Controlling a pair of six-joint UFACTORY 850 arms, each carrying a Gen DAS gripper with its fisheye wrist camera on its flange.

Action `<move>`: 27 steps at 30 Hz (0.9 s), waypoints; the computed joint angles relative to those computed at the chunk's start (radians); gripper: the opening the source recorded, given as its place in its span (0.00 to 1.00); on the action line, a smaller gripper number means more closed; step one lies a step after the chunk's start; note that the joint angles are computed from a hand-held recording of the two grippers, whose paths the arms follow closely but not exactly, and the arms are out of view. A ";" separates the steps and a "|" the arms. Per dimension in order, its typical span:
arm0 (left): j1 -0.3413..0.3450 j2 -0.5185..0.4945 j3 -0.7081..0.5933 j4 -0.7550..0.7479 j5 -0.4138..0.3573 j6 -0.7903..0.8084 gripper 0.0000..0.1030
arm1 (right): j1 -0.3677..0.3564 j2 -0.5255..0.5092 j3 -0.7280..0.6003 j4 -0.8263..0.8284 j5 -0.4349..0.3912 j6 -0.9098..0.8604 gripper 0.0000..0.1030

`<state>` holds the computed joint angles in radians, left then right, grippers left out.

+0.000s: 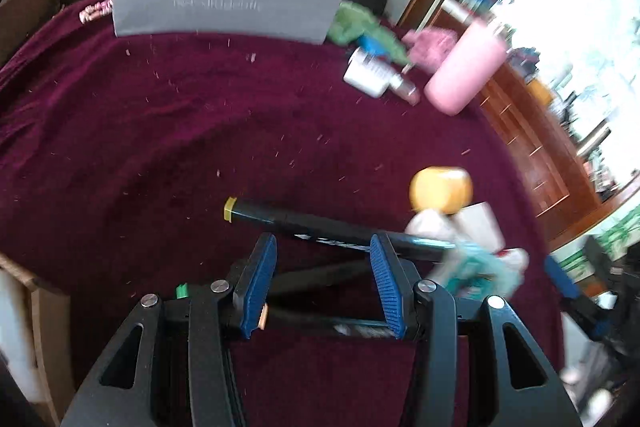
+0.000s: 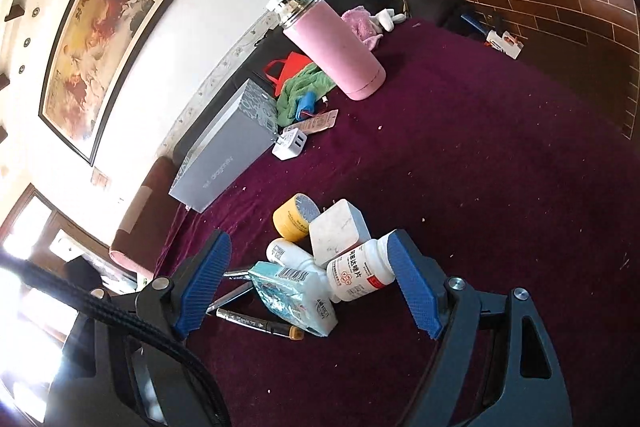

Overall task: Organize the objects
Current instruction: 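Grasp the green-capped marker with the left gripper while right gripper grasps the orange-capped marker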

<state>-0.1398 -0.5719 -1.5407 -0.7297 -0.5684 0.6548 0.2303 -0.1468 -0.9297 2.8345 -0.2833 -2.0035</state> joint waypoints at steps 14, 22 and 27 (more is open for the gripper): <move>-0.003 0.133 0.187 0.003 -0.270 0.163 0.46 | -0.007 -0.034 -0.020 -0.276 0.025 0.282 0.79; -0.032 0.196 0.288 0.025 -0.106 0.118 0.46 | -0.001 -0.039 -0.028 -0.324 0.053 0.321 0.79; -0.099 0.214 0.293 0.169 0.015 0.025 0.46 | 0.002 -0.040 -0.033 -0.325 0.061 0.317 0.79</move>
<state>-0.2390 -0.3577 -1.2475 -0.5610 -0.5533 0.6802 0.2328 -0.1871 -0.9625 2.5091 -0.2218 -1.6869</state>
